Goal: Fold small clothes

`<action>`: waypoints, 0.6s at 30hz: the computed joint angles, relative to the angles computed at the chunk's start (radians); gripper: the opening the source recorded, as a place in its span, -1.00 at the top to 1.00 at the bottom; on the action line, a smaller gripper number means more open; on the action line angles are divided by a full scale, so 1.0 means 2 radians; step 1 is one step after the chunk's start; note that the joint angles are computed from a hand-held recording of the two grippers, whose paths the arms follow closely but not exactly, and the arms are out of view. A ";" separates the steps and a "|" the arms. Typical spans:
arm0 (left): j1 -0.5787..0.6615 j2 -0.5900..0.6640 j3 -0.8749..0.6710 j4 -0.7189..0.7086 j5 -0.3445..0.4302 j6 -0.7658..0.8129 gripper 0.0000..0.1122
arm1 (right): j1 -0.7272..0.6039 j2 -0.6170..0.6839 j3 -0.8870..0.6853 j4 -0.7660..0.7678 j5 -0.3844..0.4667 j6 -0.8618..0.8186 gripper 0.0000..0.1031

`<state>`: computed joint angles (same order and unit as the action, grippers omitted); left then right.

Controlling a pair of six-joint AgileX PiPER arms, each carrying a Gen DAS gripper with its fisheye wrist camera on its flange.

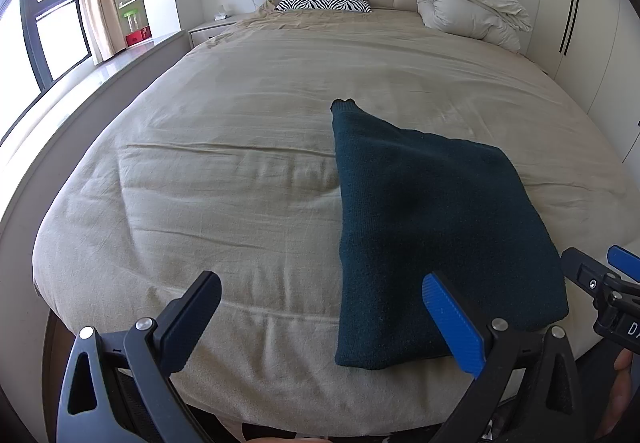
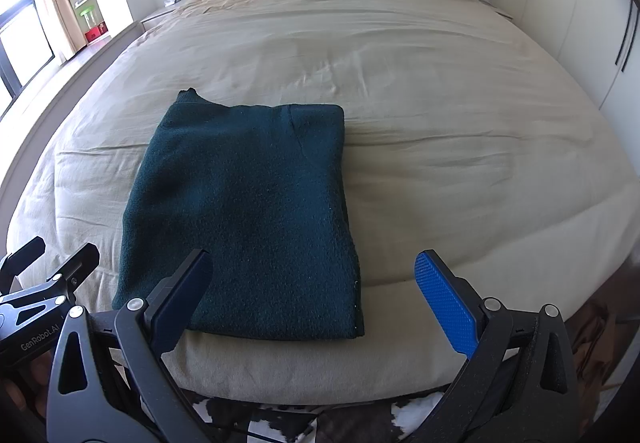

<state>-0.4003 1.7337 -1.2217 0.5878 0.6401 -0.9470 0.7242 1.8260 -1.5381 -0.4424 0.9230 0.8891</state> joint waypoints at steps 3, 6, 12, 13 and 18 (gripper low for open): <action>-0.001 0.000 0.000 0.001 0.001 -0.002 -0.84 | 0.000 0.000 0.000 0.000 0.000 0.001 -1.00; 0.000 0.001 0.000 0.001 -0.001 0.000 -0.84 | 0.000 0.000 0.000 0.001 0.000 0.000 -1.00; 0.000 0.002 0.000 0.001 -0.001 0.000 -0.84 | 0.000 0.000 0.000 0.000 0.000 0.000 -1.00; 0.000 0.002 0.000 0.001 -0.001 0.000 -0.84 | 0.000 0.000 0.001 0.000 -0.001 0.001 -1.00; 0.003 0.003 0.000 -0.002 -0.004 0.006 -0.84 | 0.001 0.000 0.003 0.000 -0.001 0.002 -1.00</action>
